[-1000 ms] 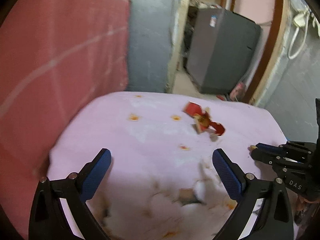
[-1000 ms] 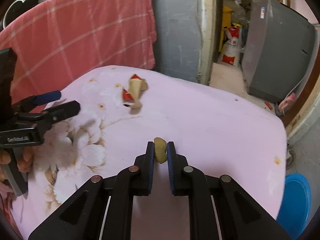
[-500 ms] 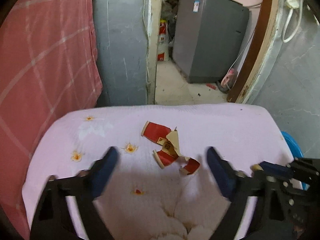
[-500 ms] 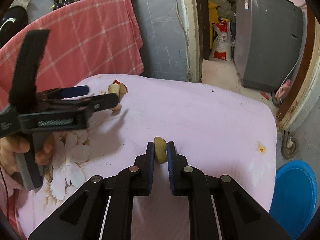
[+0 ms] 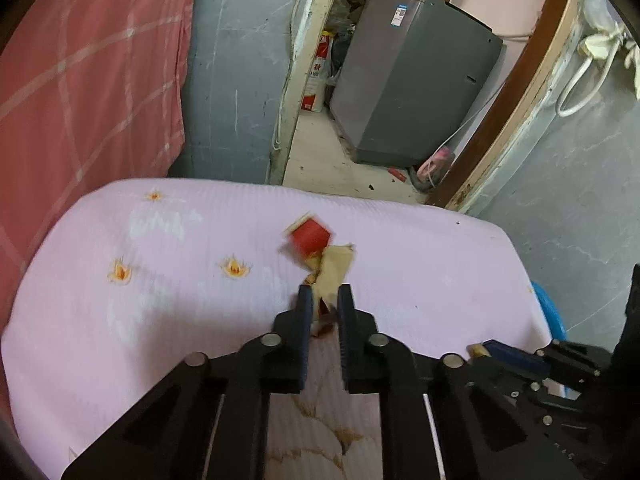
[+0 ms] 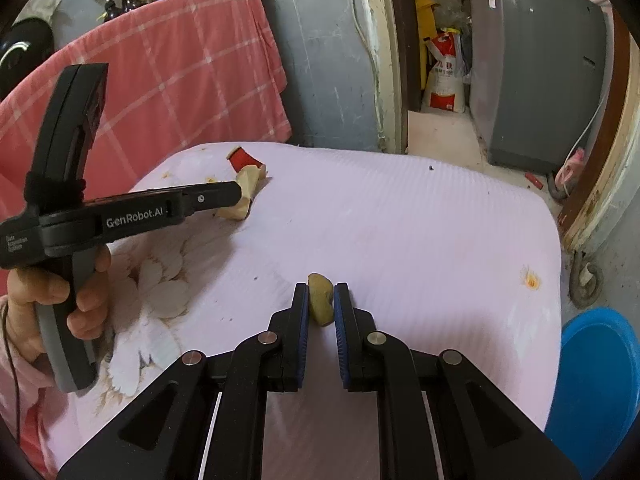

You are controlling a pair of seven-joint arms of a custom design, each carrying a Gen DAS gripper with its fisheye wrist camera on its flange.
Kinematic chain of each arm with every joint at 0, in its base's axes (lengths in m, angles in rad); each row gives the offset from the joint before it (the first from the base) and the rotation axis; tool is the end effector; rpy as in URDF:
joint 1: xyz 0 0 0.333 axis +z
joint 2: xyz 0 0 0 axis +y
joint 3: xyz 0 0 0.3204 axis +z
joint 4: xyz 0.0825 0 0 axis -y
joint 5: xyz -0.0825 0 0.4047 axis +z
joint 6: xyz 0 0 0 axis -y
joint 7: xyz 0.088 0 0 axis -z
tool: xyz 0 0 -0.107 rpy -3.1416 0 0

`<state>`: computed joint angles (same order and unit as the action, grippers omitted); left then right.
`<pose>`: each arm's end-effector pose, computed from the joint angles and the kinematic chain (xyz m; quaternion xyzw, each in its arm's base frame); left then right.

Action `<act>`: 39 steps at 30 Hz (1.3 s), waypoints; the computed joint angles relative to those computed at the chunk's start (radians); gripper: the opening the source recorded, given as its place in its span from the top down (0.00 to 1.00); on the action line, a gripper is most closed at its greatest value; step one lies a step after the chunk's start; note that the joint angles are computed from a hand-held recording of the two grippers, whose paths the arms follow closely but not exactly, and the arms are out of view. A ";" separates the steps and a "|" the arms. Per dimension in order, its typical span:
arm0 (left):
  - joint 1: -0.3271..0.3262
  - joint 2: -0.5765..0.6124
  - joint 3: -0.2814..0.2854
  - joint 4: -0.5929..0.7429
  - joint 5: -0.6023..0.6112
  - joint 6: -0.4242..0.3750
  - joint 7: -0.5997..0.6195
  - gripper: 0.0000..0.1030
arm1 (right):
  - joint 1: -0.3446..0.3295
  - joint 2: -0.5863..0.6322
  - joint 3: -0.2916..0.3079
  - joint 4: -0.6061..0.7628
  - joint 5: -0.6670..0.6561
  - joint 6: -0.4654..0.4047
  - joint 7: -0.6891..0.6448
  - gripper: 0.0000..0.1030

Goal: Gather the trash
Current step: 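Lift both held items and carry them over the blue basin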

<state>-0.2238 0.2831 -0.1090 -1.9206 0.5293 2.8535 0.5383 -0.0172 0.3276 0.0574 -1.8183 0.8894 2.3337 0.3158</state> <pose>0.6300 -0.2411 0.4087 -0.7441 0.5747 -0.2960 0.1687 0.6745 0.0371 0.3759 -0.8498 0.3893 -0.0204 0.3549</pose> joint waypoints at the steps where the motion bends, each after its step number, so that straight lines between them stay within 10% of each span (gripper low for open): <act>1: 0.003 -0.008 -0.004 -0.011 -0.008 0.004 0.004 0.95 | -0.002 -0.008 0.001 -0.012 0.006 0.002 -0.006 0.90; 15: -0.041 -0.199 -0.006 -0.240 0.264 0.131 -0.347 0.98 | 0.001 -0.155 -0.026 -0.211 0.148 0.019 -0.171 0.90; 26: -0.027 -0.307 -0.116 -0.298 0.635 0.033 -0.731 0.98 | 0.034 -0.320 -0.087 -0.393 0.409 0.060 -0.461 0.91; 39: -0.010 -0.321 -0.135 -0.347 0.671 0.039 -0.833 0.98 | 0.046 -0.308 -0.108 -0.405 0.365 0.040 -0.442 0.88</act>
<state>-0.2341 -0.0380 -0.2439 -2.2681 1.1999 2.8922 -0.2943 0.0292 0.0194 -0.0508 -2.2231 1.2542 2.3734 -0.1258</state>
